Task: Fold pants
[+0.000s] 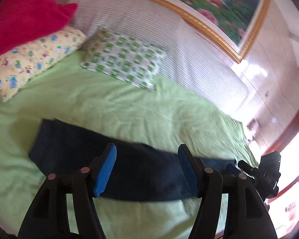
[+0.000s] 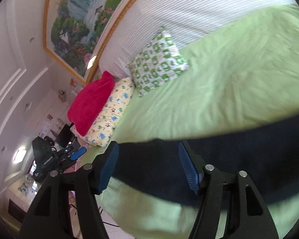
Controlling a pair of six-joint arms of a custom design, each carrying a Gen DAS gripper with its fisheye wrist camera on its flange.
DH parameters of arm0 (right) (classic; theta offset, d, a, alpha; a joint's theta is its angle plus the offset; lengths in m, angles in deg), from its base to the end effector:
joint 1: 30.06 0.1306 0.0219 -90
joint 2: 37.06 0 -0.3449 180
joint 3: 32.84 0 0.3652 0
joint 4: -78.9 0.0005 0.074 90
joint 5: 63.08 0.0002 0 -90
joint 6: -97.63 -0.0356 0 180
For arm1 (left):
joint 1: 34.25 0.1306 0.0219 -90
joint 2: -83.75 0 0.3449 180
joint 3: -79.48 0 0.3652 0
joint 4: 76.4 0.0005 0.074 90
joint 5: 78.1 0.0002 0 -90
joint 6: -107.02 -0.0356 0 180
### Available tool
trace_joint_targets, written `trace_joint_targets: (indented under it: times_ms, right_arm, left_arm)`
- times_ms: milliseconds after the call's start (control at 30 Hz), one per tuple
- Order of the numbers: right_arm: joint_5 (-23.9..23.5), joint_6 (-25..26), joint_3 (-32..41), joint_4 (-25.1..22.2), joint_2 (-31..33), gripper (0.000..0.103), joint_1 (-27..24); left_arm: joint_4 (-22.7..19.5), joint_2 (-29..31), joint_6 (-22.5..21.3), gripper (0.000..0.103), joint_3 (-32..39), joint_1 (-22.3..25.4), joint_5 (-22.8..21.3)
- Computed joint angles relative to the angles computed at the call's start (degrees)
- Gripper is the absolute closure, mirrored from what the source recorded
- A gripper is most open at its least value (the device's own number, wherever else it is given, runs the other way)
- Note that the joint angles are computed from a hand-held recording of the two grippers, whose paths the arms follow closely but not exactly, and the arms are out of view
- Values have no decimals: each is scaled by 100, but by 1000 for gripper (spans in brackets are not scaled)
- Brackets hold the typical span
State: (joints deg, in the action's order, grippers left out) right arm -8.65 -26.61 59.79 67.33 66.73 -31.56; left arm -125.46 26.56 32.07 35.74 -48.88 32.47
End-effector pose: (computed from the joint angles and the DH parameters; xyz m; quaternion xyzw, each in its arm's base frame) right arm 0.5576 0.0056 0.3549 0.0823 0.8065 0.3927 0.4344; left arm 0.6267 -0.1770 0.4428 0.0784 0.8755 -0.2687 0.3940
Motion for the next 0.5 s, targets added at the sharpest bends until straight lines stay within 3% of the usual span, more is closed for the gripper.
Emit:
trace_joint_targets:
  times_ms: [300,500]
  right_arm:
    - [479,-317,-1919,495,-1750,39,-499]
    - [550,-379,-2582,508,-2338,39,-884]
  left_arm:
    - [-724,-169,-530,36,72,-625,51]
    - [-1519,478,-1144,33,1298,-1081,-21]
